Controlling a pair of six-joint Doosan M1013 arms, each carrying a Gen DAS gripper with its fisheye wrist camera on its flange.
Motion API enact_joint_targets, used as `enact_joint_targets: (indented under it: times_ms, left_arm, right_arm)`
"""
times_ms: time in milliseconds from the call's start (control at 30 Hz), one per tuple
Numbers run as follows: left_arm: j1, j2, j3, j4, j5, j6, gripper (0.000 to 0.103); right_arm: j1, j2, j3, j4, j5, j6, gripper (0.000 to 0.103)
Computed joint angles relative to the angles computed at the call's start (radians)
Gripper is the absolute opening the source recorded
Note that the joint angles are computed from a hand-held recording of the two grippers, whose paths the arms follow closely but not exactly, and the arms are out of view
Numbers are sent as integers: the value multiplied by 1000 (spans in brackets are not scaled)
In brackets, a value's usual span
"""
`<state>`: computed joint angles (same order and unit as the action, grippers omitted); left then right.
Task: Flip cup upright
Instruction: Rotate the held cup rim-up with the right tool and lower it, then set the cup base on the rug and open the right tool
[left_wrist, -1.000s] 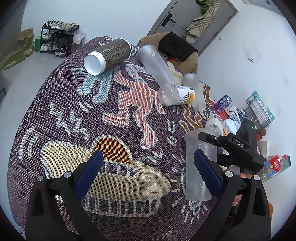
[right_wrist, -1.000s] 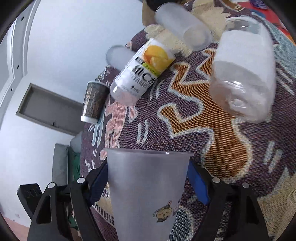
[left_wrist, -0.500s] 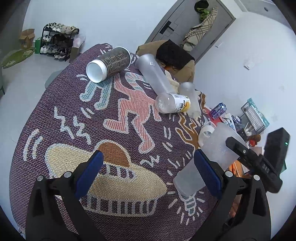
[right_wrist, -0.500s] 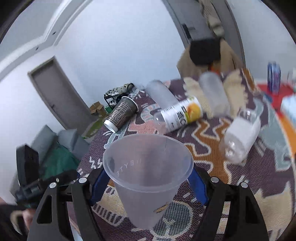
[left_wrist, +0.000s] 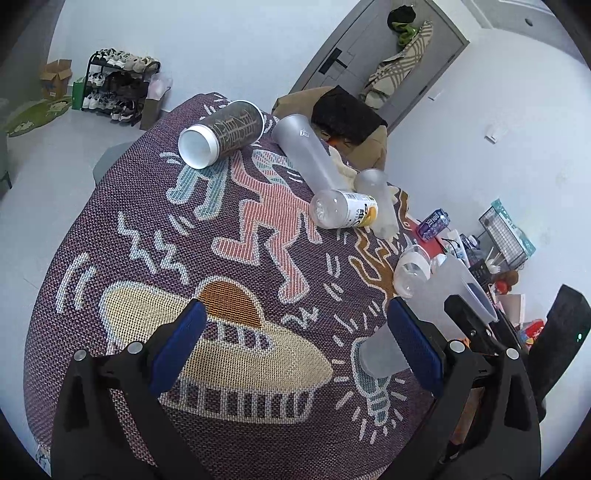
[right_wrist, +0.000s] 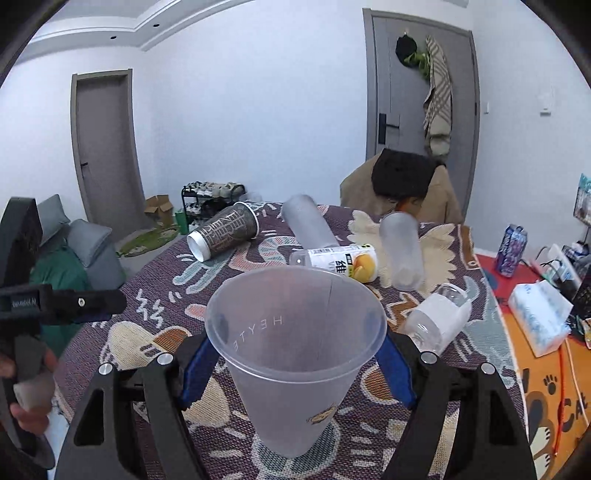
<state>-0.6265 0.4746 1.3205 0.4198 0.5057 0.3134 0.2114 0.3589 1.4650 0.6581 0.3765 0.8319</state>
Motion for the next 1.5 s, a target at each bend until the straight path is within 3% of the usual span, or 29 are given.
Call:
enact_joint_targets:
  times_ms: [133, 200, 300, 667, 967, 1233, 1500]
  left_arm:
    - [-3, 0, 2, -4, 0, 2, 97]
    - [-6, 0, 3, -1, 0, 0, 97]
    - [-12, -3, 6, 7, 0, -7, 97]
    - [-34, -23, 20, 89, 8, -63, 97]
    - [-52, -29, 19, 150, 18, -72, 97]
    - [-89, -40, 34, 326, 11, -126, 97]
    - [-146, -41, 50, 570, 69, -214, 97]
  right_arm:
    - [7, -20, 46, 18, -59, -34, 78]
    - [1, -25, 53, 50, -41, -46, 80]
    - [-2, -32, 59, 51, -23, -23, 96]
    - [-27, -42, 66, 132, 85, -74, 95]
    - [-48, -61, 99, 176, 126, -96, 96]
    - [-72, -109, 162, 238, 108, -147, 95]
    - [-87, -155, 225, 280, 60, -176, 95]
